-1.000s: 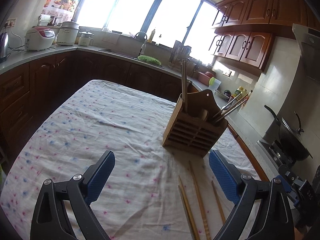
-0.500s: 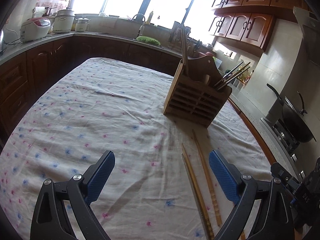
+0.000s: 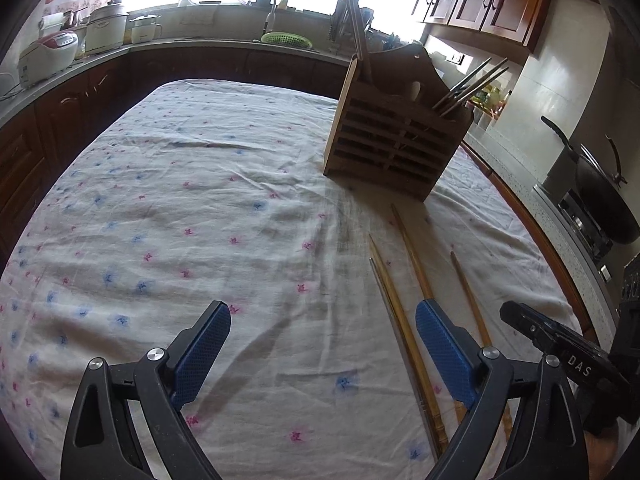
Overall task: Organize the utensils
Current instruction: 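Move both open tools back down to the remaining chopsticks on the cloth, then close the right tool on a wooden chopstick while the left tool grasps another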
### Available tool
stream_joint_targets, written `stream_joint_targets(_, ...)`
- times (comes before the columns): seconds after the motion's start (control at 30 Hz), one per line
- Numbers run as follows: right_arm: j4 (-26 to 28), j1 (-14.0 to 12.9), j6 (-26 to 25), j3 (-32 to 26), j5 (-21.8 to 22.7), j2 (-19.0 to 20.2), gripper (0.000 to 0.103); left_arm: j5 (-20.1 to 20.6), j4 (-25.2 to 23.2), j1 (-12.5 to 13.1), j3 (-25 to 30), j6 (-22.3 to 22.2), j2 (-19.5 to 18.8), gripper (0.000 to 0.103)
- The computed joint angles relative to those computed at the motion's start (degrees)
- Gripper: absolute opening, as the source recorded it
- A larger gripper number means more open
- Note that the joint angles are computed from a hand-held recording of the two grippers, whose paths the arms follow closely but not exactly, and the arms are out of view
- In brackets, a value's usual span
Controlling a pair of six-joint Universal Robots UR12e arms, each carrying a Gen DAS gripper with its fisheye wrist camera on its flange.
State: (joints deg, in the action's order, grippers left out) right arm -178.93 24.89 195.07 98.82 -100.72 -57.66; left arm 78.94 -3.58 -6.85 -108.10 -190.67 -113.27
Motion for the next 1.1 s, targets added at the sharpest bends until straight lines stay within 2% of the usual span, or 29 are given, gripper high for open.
stream_joint_targets(0.07, 2.05, -0.18, -0.58, -0.76, 0.69, 0.32, 0.040, -0.32, -2.20, -0.19, 1.43, 0.58, -0.55, 0.091)
stream_joint_targets(0.23, 5.75, -0.14, -3.21, -3.18, 1.21, 1.30, 0.037, -0.71, -7.06, -0.63, 5.62, 2.10, -2.53, 0.081)
stream_joint_targets(0.5, 9.96, -0.54, -4.01, -6.32, 0.58, 2.74, 0.029, -1.85, -13.27, -1.35, 12.26, 5.54, -6.41, 0.046)
stream_joint_targets(0.6, 10.97, -0.87, -3.81, -7.26, 0.93, 3.15, 0.027, -2.38, -16.26, -1.58, 14.90, 6.61, -7.93, 0.038)
stream_joint_targets(0.77, 12.23, -1.13, -4.19, -8.52, 0.73, 3.69, 0.023, -1.88, -21.87, -2.29, 18.88, 9.62, -10.13, 0.031)
stream_joint_targets(0.83, 12.80, -1.30, -4.26, -8.95, 1.25, 3.95, 0.022, -0.20, -21.45, -2.76, 19.36, 11.15, -10.62, 0.028)
stream_joint_targets(1.0, 12.73, -1.25, -6.07, -9.72, 1.45, 4.58, 0.022, 3.22, -21.45, -3.82, 20.30, 14.13, -11.34, 0.015)
stream_joint_targets(1.1, 13.41, -0.89, -8.11, -10.50, -0.13, 5.04, 0.019, 5.27, -20.68, -4.55, 20.27, 16.28, -11.52, 0.009)
